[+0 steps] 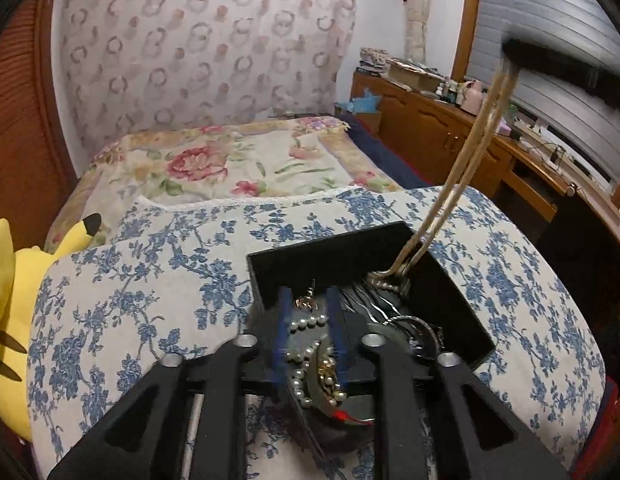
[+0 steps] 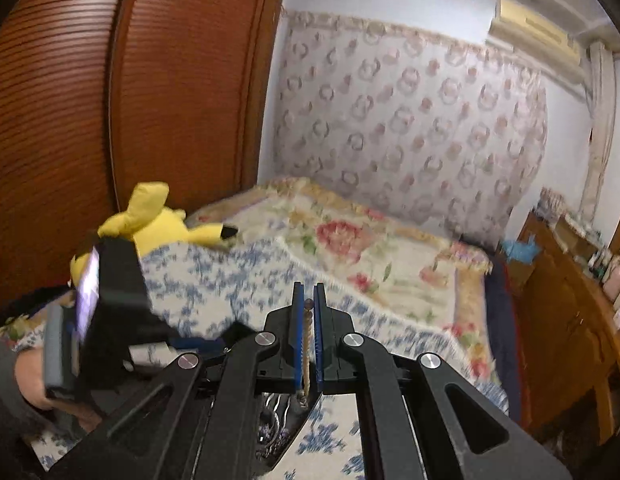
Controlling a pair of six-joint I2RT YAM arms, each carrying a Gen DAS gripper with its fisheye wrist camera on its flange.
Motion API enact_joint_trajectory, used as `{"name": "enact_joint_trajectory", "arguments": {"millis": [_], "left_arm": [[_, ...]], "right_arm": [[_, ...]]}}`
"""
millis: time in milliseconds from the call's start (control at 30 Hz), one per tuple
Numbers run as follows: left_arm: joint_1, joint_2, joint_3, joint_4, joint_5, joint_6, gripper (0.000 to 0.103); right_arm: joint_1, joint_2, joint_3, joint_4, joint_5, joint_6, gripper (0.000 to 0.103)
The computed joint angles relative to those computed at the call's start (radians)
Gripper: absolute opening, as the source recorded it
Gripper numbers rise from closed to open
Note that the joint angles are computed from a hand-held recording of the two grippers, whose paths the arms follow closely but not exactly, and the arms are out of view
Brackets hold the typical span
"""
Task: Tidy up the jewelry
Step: 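Carry the pearl strand over the black box and open the right tool, then close the left tool on the wooden bead bracelet and lift it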
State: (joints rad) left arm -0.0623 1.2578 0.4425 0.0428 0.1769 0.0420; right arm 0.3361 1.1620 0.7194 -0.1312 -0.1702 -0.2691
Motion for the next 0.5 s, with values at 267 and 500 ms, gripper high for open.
{"name": "enact_joint_trajectory", "arguments": {"millis": [267,500], "left_arm": [[0.048,-0.155,-0.061,-0.062,0.029,0.015,0.052],[-0.004,-0.450,-0.170,-0.216,0.011,0.026,0.059]], "right_arm": [[-0.024,0.041,-0.083,0.056,-0.020,0.026,0.019],[-0.115,-0.203,-0.251,-0.036,-0.139,-0.007,0.019]]}}
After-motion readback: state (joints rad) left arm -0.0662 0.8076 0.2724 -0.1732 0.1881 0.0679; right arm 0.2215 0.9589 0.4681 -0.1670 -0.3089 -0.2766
